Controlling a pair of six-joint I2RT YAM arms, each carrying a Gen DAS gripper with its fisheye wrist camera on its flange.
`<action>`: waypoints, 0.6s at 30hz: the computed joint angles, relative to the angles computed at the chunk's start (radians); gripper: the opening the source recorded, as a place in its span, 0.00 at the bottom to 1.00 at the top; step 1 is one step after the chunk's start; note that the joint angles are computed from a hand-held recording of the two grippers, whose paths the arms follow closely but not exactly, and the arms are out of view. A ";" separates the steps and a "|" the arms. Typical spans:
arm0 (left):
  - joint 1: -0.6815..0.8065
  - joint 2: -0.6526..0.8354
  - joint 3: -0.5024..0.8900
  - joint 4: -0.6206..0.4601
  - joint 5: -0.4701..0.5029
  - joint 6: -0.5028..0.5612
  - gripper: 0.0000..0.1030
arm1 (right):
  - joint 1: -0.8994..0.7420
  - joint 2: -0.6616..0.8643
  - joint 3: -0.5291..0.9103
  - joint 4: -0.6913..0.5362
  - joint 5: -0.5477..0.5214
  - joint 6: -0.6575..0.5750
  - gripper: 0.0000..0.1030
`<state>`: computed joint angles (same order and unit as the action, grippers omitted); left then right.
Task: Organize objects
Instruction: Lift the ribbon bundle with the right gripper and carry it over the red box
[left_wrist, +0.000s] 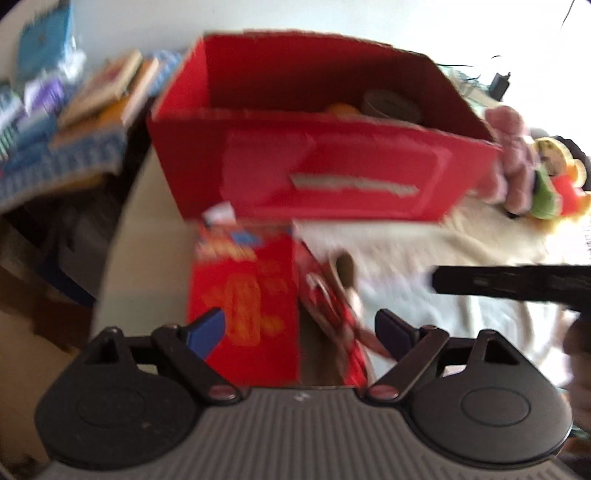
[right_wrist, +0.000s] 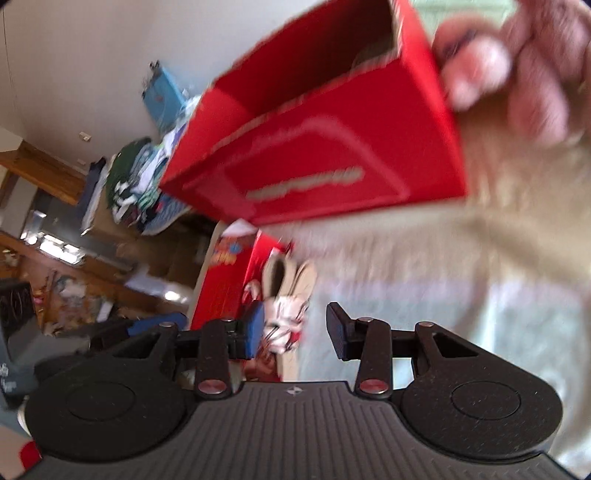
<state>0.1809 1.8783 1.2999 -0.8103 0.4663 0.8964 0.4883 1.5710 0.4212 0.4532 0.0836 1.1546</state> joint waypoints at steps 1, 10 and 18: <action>0.019 0.004 0.003 -0.035 0.018 0.027 0.85 | -0.002 0.025 0.008 0.021 -0.018 0.000 0.40; 0.014 -0.105 -0.181 0.008 0.069 0.159 0.71 | -0.027 0.177 0.091 0.098 -0.115 0.015 0.51; -0.045 -0.053 -0.204 0.068 0.029 0.154 0.67 | -0.029 0.234 0.137 0.050 -0.128 -0.081 0.35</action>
